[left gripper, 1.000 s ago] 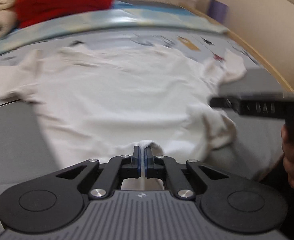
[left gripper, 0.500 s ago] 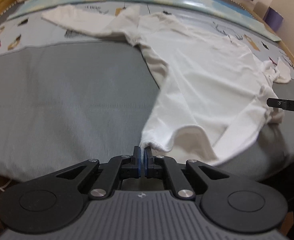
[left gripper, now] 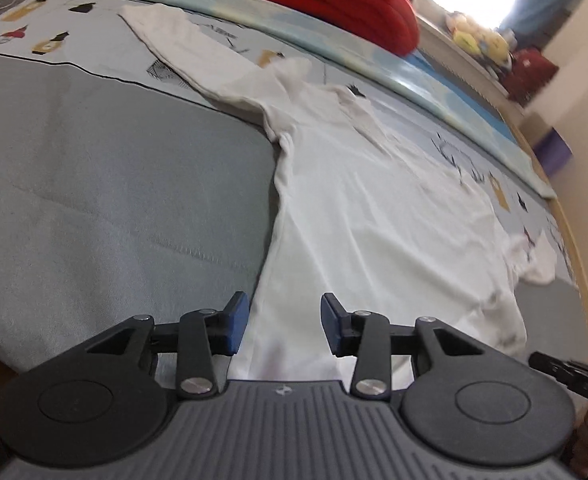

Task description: Fold small clothes

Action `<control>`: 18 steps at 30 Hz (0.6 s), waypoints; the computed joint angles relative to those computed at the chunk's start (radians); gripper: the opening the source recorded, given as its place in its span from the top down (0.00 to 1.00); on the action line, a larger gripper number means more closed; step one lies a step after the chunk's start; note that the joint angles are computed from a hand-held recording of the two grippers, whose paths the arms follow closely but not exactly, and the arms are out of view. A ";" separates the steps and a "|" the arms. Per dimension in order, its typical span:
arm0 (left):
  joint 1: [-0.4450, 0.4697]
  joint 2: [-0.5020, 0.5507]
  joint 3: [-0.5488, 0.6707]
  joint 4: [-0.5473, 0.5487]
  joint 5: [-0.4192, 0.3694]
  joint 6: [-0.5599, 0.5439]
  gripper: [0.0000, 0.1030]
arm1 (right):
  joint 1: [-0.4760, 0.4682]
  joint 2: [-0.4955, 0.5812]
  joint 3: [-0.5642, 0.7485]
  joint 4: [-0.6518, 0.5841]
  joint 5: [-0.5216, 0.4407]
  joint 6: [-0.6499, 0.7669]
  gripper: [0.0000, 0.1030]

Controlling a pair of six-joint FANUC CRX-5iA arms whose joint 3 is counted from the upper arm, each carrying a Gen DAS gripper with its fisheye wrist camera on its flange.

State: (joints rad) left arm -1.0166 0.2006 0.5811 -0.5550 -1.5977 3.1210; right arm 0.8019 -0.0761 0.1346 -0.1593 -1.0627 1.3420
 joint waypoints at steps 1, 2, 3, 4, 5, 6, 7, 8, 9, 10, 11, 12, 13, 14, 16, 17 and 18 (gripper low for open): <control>0.012 -0.006 -0.014 0.014 0.012 0.001 0.55 | -0.003 -0.007 -0.010 0.010 0.026 -0.026 0.96; 0.033 -0.007 -0.026 0.049 0.020 -0.013 0.52 | -0.006 -0.009 -0.017 0.025 0.051 -0.061 0.91; 0.055 -0.001 -0.031 0.089 0.021 -0.038 0.51 | -0.007 -0.009 -0.024 0.043 0.077 -0.102 0.83; 0.069 0.010 -0.029 0.120 0.014 -0.062 0.51 | -0.006 -0.005 -0.027 0.063 0.096 -0.141 0.79; 0.081 0.022 -0.023 0.146 0.006 -0.095 0.50 | -0.001 0.003 -0.029 0.088 0.113 -0.179 0.73; 0.090 0.028 -0.025 0.164 0.001 -0.125 0.49 | 0.000 0.016 -0.027 0.109 0.126 -0.210 0.72; 0.095 0.037 -0.021 0.178 -0.007 -0.148 0.48 | -0.001 0.030 -0.018 0.115 0.129 -0.231 0.72; 0.102 0.042 -0.021 0.192 -0.010 -0.164 0.46 | -0.004 0.046 -0.003 0.109 0.129 -0.247 0.71; 0.108 0.042 -0.027 0.206 -0.012 -0.172 0.43 | -0.006 0.062 0.011 0.103 0.130 -0.260 0.67; 0.115 0.043 -0.031 0.222 -0.015 -0.179 0.43 | -0.004 0.077 0.022 0.105 0.130 -0.277 0.63; 0.121 0.044 -0.037 0.235 -0.017 -0.183 0.43 | 0.000 0.094 0.035 0.114 0.126 -0.296 0.56; 0.126 0.042 -0.045 0.245 -0.015 -0.186 0.43 | 0.004 0.113 0.049 0.121 0.118 -0.314 0.51; 0.130 0.038 -0.055 0.254 -0.009 -0.193 0.43 | 0.004 0.132 0.069 0.115 0.103 -0.321 0.50; 0.132 0.037 -0.058 0.261 -0.009 -0.202 0.43 | 0.004 0.152 0.090 0.105 0.084 -0.322 0.49; 0.134 0.030 -0.072 0.266 -0.003 -0.219 0.43 | 0.012 0.184 0.119 0.111 0.051 -0.328 0.49; 0.141 0.020 -0.089 0.270 0.011 -0.229 0.43 | 0.020 0.198 0.129 0.129 0.033 -0.329 0.49; 0.140 0.018 -0.092 0.272 0.012 -0.233 0.44 | 0.030 0.210 0.137 0.148 0.016 -0.332 0.49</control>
